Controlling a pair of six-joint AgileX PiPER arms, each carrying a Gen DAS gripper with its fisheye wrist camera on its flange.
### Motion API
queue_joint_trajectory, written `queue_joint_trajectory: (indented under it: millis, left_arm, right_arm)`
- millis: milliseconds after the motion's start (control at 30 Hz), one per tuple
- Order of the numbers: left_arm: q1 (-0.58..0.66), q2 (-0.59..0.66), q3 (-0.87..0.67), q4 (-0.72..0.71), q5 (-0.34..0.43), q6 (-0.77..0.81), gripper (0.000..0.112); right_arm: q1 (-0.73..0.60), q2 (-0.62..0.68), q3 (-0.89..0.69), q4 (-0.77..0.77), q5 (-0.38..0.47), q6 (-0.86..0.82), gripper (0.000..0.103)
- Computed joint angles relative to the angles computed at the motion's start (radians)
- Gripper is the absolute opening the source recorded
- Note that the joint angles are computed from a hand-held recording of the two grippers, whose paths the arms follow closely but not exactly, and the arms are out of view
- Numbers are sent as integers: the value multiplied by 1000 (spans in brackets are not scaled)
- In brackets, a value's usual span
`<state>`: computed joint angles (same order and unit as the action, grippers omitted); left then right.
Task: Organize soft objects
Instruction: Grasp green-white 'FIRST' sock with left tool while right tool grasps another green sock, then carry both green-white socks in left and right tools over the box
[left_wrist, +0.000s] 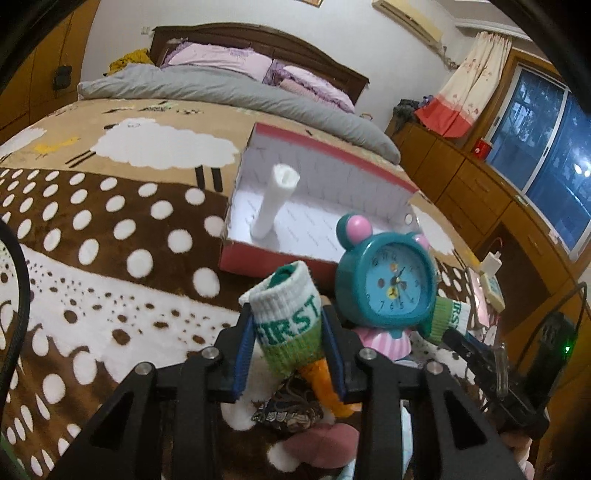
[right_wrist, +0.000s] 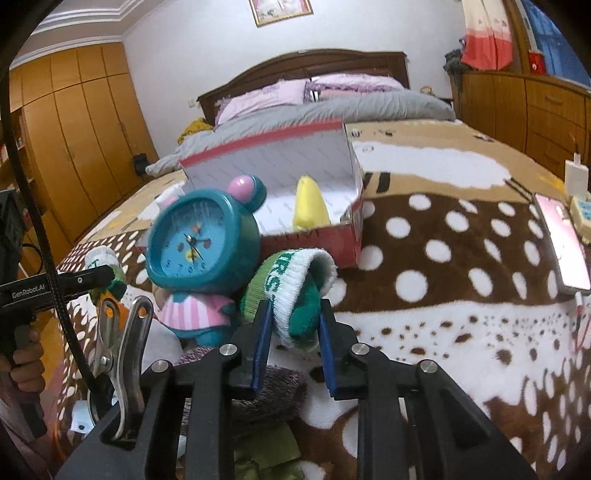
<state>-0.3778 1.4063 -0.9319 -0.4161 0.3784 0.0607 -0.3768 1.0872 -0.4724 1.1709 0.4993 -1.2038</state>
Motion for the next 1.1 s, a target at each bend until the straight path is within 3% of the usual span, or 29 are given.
queue_joint_trajectory:
  millis: [567, 833, 1100]
  left_arm:
    - [-33, -45, -31, 119, -13, -87, 36]
    - [-49, -12, -89, 235, -19, -154, 36]
    - [-40, 58, -168, 233, -11, -120, 36]
  right_arm:
    - [-61, -80, -34, -57, 82, 51, 25]
    - [-18, -87, -78, -121, 51, 113, 25]
    - [9, -60, -146, -191, 27, 167, 25]
